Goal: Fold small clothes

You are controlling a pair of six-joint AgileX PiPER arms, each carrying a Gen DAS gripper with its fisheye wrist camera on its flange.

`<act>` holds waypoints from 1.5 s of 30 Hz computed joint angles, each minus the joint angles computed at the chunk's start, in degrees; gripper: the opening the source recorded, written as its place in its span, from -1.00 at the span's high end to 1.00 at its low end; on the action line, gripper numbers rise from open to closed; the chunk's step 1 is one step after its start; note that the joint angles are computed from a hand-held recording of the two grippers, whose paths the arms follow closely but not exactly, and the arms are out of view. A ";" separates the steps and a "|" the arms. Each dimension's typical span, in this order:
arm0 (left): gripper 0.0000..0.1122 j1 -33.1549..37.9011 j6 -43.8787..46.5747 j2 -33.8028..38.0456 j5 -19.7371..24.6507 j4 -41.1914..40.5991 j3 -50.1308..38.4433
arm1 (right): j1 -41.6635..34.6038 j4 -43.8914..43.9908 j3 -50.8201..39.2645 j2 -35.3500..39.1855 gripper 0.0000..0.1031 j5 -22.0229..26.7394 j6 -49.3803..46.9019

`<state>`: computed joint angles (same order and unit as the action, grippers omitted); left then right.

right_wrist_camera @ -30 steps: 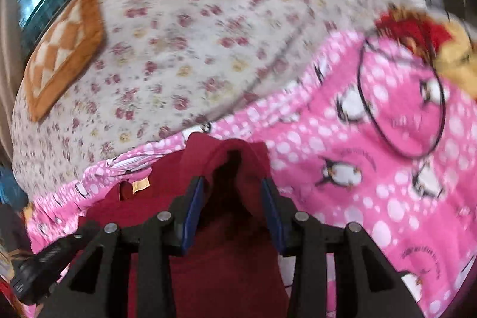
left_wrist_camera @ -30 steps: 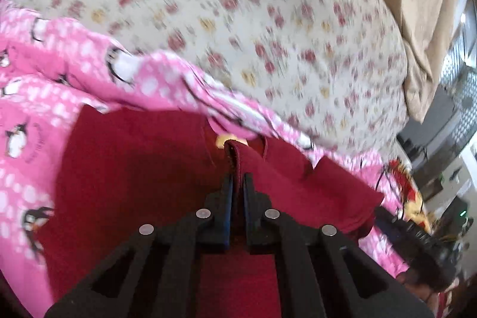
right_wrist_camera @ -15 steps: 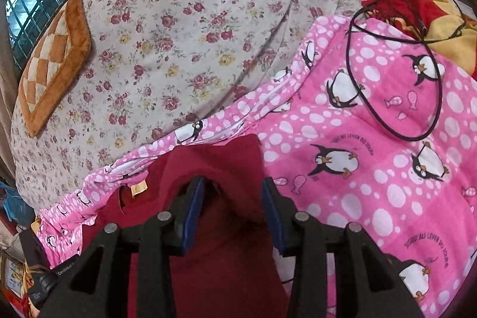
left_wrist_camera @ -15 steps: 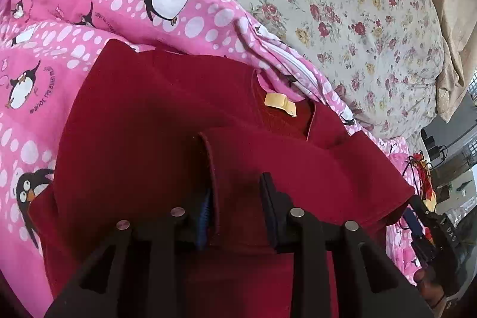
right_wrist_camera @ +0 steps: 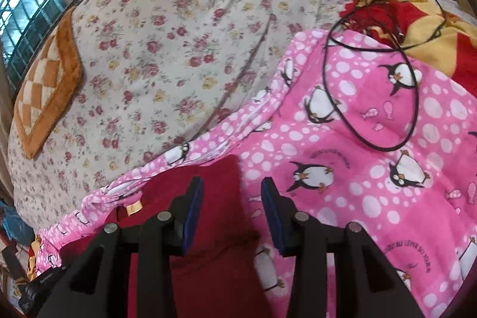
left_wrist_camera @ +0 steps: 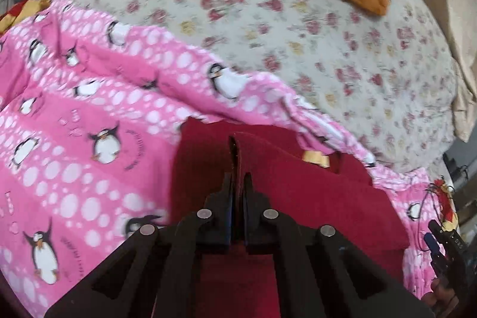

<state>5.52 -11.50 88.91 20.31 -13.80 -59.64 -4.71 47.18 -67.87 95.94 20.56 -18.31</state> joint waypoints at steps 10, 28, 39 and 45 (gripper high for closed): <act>1.00 2.47 -3.18 4.05 2.64 1.03 -1.56 | 5.40 -9.25 -7.30 5.84 0.19 5.16 -3.81; 0.91 -8.23 -17.82 10.11 7.16 22.29 -7.27 | 13.52 -29.71 -14.08 12.05 0.19 13.48 0.10; 0.75 -7.03 -21.60 12.80 7.18 26.52 -10.26 | 15.02 -34.60 -28.58 20.21 -0.22 11.87 8.62; -0.09 -7.09 -9.64 14.24 6.04 17.98 -12.04 | 14.32 -36.23 -39.20 28.77 -0.29 23.06 10.23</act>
